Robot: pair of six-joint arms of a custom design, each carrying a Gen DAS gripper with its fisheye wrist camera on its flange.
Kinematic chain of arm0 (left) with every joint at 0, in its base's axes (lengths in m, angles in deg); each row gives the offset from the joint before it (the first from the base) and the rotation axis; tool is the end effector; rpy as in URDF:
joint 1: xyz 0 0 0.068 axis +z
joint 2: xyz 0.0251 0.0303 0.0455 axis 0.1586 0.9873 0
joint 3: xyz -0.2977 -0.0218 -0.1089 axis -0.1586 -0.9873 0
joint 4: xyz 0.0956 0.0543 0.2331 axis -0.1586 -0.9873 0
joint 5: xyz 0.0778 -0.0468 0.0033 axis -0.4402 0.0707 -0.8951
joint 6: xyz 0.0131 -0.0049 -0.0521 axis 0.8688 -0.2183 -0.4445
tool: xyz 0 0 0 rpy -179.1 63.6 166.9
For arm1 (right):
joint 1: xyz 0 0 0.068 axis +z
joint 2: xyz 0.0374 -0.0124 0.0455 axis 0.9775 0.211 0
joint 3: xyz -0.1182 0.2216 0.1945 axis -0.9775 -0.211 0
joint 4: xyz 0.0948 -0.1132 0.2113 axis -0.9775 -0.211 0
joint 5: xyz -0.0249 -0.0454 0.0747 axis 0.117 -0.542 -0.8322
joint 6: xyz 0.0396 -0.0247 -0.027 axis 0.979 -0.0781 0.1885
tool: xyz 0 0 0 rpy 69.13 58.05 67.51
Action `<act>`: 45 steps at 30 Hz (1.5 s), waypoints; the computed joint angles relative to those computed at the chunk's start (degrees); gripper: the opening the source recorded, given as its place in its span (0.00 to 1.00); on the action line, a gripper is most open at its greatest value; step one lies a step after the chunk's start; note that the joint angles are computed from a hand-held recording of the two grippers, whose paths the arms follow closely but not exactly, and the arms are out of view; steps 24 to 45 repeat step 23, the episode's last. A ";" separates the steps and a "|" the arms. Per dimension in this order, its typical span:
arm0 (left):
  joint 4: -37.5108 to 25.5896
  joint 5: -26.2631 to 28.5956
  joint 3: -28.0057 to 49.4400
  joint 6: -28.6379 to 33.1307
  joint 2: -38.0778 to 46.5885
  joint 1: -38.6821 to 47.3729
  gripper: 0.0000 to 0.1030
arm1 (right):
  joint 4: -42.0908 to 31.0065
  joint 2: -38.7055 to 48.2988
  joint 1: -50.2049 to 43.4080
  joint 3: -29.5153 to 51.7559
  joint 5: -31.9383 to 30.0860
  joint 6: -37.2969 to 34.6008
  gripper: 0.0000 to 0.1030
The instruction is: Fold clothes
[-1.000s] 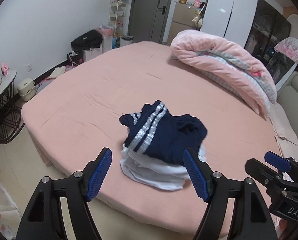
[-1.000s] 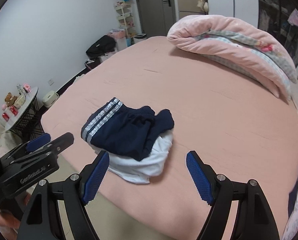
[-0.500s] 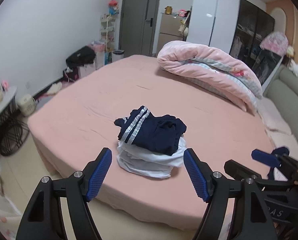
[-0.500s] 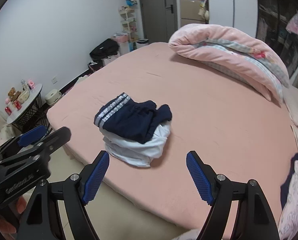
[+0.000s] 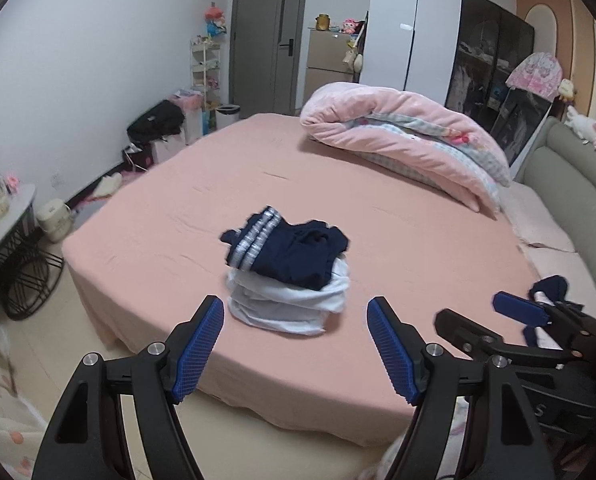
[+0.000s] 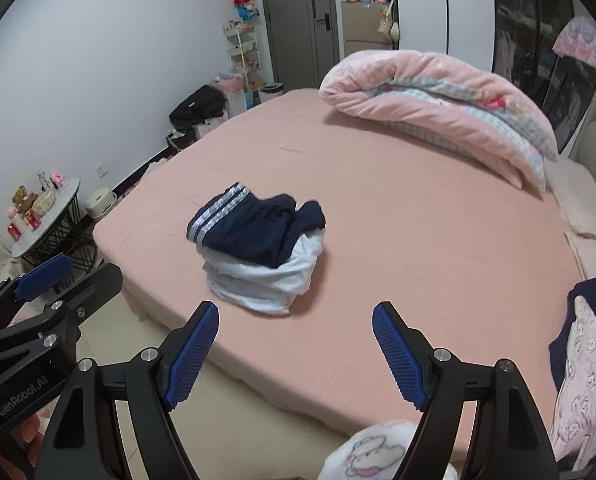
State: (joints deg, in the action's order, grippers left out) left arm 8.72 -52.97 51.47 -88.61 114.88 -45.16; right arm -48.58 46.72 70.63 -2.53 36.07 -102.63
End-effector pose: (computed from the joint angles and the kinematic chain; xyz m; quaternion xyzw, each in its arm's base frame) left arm 0.1999 -0.2322 0.3541 -0.2851 0.8637 0.0701 0.4096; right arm 0.2867 -0.0160 0.3685 -0.3285 0.8746 0.1751 0.3107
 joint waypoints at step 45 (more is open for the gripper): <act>-6.85 3.86 4.16 -7.47 3.52 -3.95 0.71 | -2.04 -0.96 -1.15 -0.03 0.76 -3.07 0.77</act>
